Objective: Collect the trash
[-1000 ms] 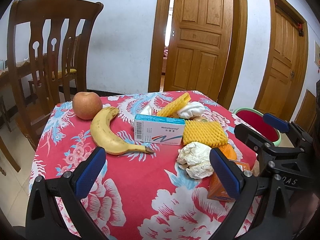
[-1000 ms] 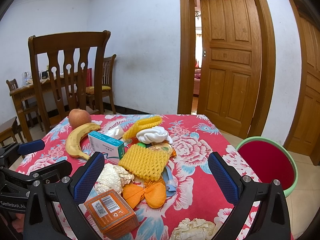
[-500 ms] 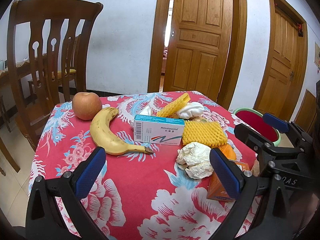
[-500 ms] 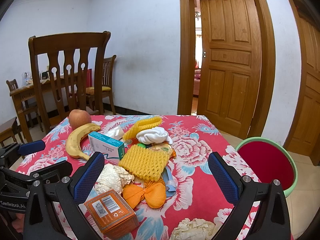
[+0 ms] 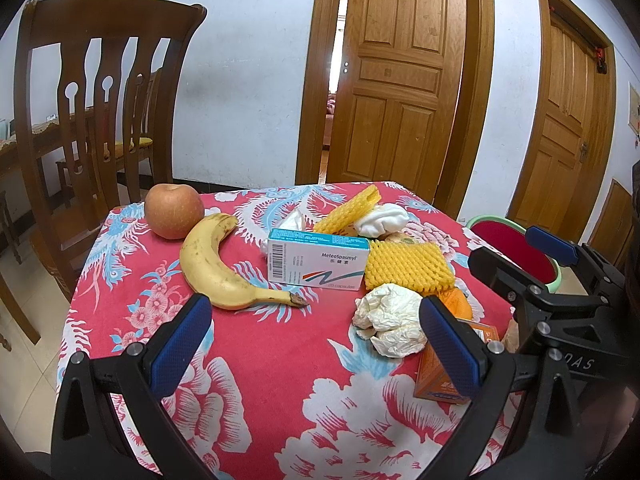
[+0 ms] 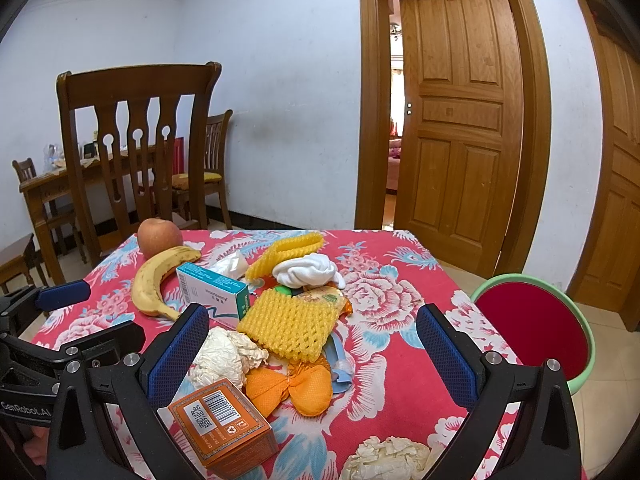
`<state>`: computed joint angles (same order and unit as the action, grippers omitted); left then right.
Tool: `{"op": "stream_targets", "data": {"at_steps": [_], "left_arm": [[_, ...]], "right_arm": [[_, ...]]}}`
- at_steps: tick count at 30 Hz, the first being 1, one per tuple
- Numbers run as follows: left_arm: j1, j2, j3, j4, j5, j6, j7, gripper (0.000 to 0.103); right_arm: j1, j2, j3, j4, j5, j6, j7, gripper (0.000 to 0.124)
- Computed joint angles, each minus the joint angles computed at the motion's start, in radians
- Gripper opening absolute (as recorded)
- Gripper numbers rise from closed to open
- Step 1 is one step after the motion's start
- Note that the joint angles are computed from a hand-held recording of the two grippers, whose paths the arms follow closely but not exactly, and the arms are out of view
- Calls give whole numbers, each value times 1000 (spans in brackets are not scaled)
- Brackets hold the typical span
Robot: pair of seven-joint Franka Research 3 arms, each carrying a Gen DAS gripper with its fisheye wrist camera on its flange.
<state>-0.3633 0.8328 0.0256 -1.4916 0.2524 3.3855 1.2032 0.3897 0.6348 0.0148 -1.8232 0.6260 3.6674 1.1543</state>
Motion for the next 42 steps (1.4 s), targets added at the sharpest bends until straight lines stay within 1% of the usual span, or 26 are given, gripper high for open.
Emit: {"op": "stream_targets", "data": {"at_steps": [14,17,20,25,26,28,31,32,33,34,35,36,37,39,42], "left_arm": [[0,-1,0,-1,-2,-2,1,102],[-3,-2,2,-3,-4,-4,1,102],[1,-1,-5,3,-1,-18,-1,102],[-7,1,5,1,1,-10,-3,102],[-2,3,-1,5,5,-16,-1,102],[4,3,-10,11,10,-34,-1,102],[28,-1,-45,15,29,-78,-3,102],[30,-3,-48,15,35,-93,-4,102],[16,-6,-32,13,35,-105,-12,102],[-2,-11,-9,10,35,-115,-21,102],[-27,-18,21,1,35,-123,-34,102],[-34,-23,30,-6,40,-127,-41,102],[-37,-31,33,-16,46,-132,-47,102],[-30,-42,26,-33,57,-137,-58,102],[1,-68,-11,-74,74,-143,-63,102]], "right_arm": [[0,3,0,1,2,1,-2,103],[13,-1,-8,-3,22,6,-12,103],[51,6,-38,12,89,11,-55,103],[39,4,-21,15,106,8,-74,103],[35,2,-18,14,106,3,-74,103],[32,-2,-17,12,109,-15,-75,103],[50,-1,-39,22,136,-48,-91,103],[69,-2,-59,26,163,-64,-108,103],[89,-1,-79,32,192,-79,-123,103],[130,1,-122,45,252,-114,-155,103],[188,5,-187,59,328,-166,-193,103],[212,9,-217,64,349,-191,-198,103],[220,7,-230,60,349,-210,-192,103],[192,-11,-202,37,305,-230,-167,103],[117,-41,-125,2,220,-253,-129,103]]}}
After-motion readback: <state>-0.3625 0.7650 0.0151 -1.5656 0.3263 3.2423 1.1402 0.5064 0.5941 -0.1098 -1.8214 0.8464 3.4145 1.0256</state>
